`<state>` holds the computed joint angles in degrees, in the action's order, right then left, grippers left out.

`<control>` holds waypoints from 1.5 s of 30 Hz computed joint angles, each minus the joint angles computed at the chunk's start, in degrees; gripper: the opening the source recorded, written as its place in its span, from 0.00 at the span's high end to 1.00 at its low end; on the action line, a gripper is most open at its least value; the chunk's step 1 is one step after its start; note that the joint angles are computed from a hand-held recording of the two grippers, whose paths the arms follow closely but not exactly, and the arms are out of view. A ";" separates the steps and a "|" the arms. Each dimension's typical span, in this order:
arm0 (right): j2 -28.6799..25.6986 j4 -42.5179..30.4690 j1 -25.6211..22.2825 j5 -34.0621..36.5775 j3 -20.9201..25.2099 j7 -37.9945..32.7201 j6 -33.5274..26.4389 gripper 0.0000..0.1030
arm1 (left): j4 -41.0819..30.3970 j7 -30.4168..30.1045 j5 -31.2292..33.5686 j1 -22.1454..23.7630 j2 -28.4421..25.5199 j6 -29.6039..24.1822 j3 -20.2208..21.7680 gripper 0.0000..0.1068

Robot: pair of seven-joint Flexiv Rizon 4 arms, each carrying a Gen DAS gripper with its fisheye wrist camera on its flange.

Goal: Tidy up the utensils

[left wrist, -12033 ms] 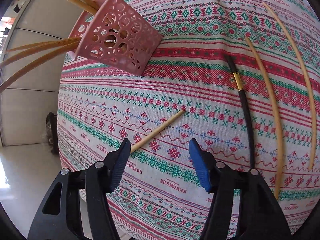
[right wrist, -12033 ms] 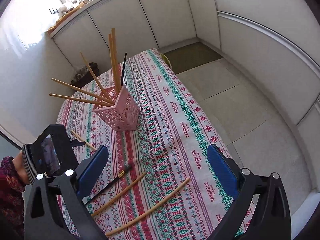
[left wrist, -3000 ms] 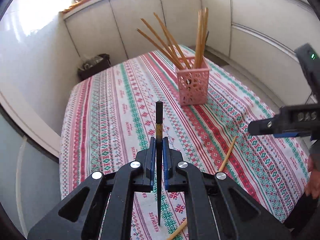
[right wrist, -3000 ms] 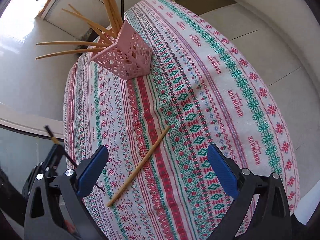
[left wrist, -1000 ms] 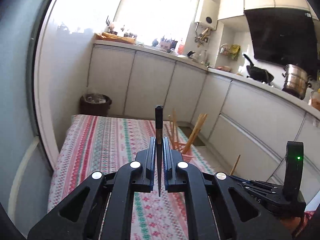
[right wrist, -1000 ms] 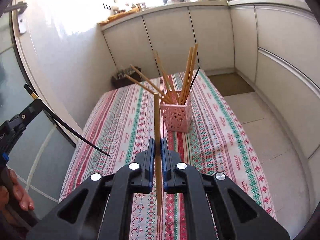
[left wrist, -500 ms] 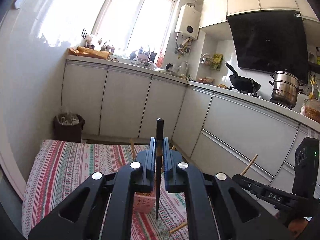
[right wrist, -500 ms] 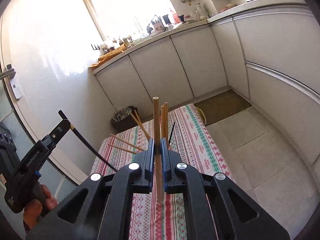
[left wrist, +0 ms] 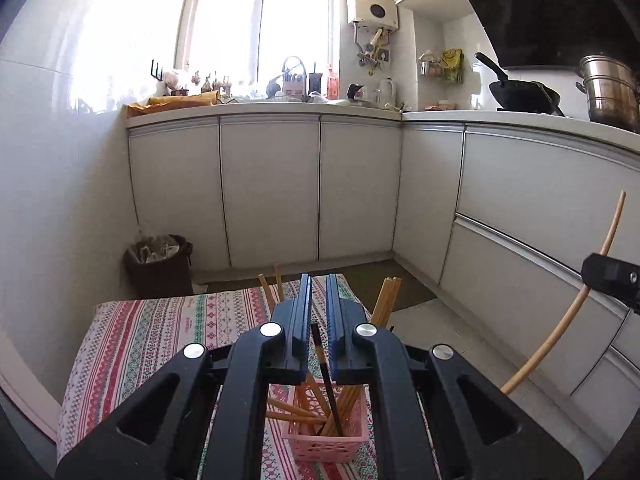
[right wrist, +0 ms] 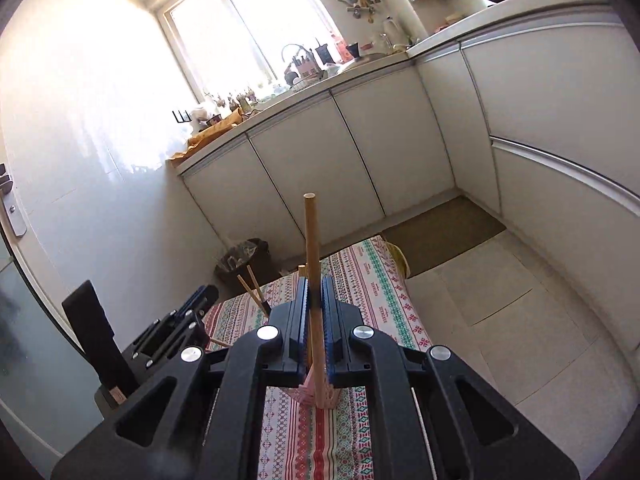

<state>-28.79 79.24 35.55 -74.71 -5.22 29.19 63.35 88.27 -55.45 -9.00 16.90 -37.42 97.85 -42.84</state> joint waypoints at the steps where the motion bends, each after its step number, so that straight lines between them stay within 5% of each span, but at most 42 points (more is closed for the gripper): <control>1: -0.32 -0.55 0.03 -0.23 -0.18 0.06 0.15 0.93 | 1.32 -0.12 0.28 1.86 0.05 1.39 -2.07 0.91; 8: -5.57 -9.72 1.27 2.67 -1.84 -6.29 -0.42 0.94 | 10.77 -7.76 8.23 19.32 1.77 9.92 -19.65 0.63; 11: -9.85 -16.03 2.80 6.94 -3.00 -13.20 -2.83 0.94 | 11.35 -10.61 11.14 23.49 2.07 10.08 -23.47 0.62; 19: -25.49 -37.08 2.57 22.37 -1.32 -36.27 -6.88 0.87 | 10.02 -17.93 14.96 26.80 2.25 7.91 -24.33 0.55; 23: -21.17 -29.73 5.60 21.23 -7.82 -29.53 -3.53 0.48 | 10.04 -21.33 16.67 29.36 1.61 8.25 -26.31 0.36; 27: -14.80 -20.80 9.55 15.46 -12.35 -21.24 -3.21 0.39 | 10.71 -22.99 16.11 30.61 3.55 5.29 -26.76 0.27; 31: -9.14 -13.97 12.30 9.54 -11.78 -14.54 -8.89 0.27 | 13.61 -25.14 14.02 30.70 8.38 6.53 -24.79 0.12; 41: 1.28 -0.54 14.30 1.03 -4.71 -2.06 -21.79 0.08 | 21.38 -29.05 10.94 32.73 22.06 5.85 -20.54 0.10; 45: 3.87 2.88 13.23 0.78 -0.74 -0.11 -24.61 0.07 | 25.66 -30.60 13.32 38.67 24.12 9.31 -25.52 0.10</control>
